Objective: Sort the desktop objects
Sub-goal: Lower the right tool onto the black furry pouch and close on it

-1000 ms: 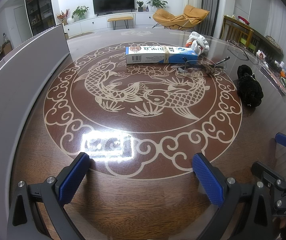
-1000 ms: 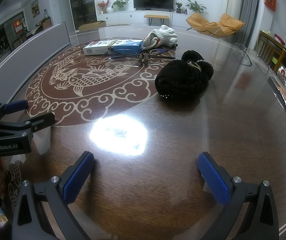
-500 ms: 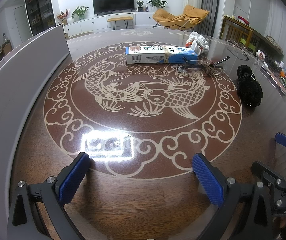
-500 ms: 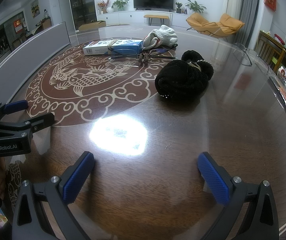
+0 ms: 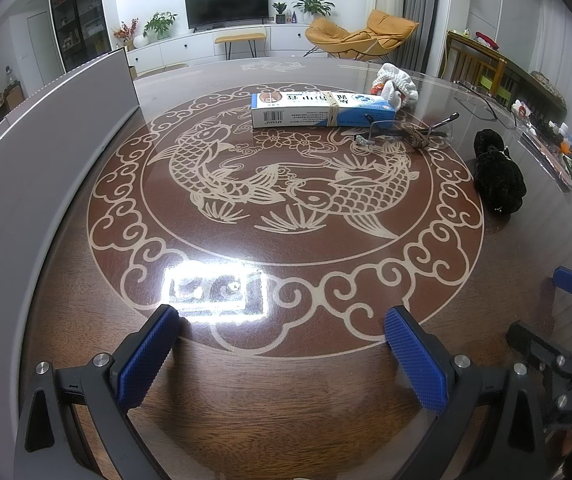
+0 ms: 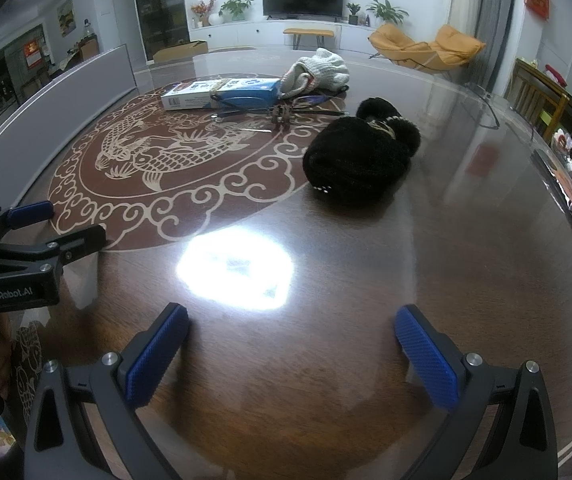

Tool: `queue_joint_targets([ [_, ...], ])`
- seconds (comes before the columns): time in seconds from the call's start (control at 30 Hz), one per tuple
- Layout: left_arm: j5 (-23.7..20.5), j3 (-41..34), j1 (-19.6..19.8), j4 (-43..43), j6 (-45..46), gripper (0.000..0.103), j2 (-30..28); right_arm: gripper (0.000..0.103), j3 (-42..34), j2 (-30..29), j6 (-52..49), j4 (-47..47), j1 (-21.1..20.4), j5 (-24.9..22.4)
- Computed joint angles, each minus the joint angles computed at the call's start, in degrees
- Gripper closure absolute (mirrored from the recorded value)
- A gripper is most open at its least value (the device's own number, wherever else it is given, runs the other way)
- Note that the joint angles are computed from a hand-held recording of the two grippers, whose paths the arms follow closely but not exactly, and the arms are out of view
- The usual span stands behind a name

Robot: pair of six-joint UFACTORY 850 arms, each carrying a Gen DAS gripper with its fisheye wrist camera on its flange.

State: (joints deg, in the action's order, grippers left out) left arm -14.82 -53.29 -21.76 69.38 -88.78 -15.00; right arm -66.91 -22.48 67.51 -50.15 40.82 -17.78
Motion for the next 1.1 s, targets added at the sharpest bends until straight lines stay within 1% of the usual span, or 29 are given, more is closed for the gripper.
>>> queue_joint_targets([
  [0.1, 0.02, 0.01, 0.0, 0.02, -0.03, 0.0, 0.0, 0.0, -0.31, -0.15, 0.35, 0.46, -0.49, -0.49],
  [0.2, 0.02, 0.01, 0.01, 0.01, -0.01, 0.0, 0.0, 0.0, -2.52, -1.59, -3.89, 4.28, -1.09, -1.21],
  [0.33, 0.03, -0.01, 0.02, 0.04, -0.03, 0.0, -0.02, 0.0, -7.97, -5.16, -11.69, 11.52, -2.03, -2.92],
  [0.4, 0.04, 0.01, 0.03, 0.04, -0.03, 0.0, 0.0, 0.0, -10.14, -6.68, -13.22, 13.11, -2.44, -3.59],
  [0.53, 0.04, 0.04, 0.02, 0.04, -0.04, 0.0, 0.03, 0.0, -14.36, -9.58, -11.86, 12.88, -3.27, -5.18],
  [0.6, 0.05, 0.01, 0.03, 0.11, -0.1, 0.0, -0.02, 0.0, -15.84, -10.68, -11.51, 12.4, -3.7, -5.17],
  [0.73, 0.05, -0.01, 0.03, 0.17, -0.16, 0.0, -0.06, 0.0, -18.0, -12.3, -17.02, 14.49, -4.98, -2.99],
  [0.83, 0.05, -0.03, 0.03, 0.16, -0.15, 0.0, -0.08, 0.001, -18.93, -12.96, -17.94, 14.49, -5.84, -2.36],
  [0.87, 0.05, -0.03, 0.03, 0.16, -0.15, 0.0, -0.08, 0.003, -19.11, -13.08, -16.75, 13.47, -6.04, -2.38],
  [0.93, 0.06, -0.05, 0.03, 0.16, -0.13, 0.0, -0.1, 0.019, -18.98, -12.89, -13.57, 10.42, -6.53, -1.96],
  [0.97, 0.06, -0.05, 0.03, 0.16, -0.13, 0.0, -0.1, 0.024, -18.79, -12.72, -13.01, 9.78, -6.75, -1.69],
  [1.03, 0.06, -0.07, 0.04, 0.18, -0.15, 0.0, -0.12, 0.045, -17.88, -12.04, -10.91, 7.49, -7.31, -0.86],
  [1.07, 0.06, -0.07, 0.04, 0.18, -0.15, 0.0, -0.12, 0.049, -17.38, -11.62, -10.52, 7.09, -7.65, -0.3],
  [1.1, 0.07, -0.02, 0.03, 0.19, -0.17, 0.0, -0.08, 0.056, -16.44, -10.99, -10.54, 7.12, -8.06, 0.66],
])
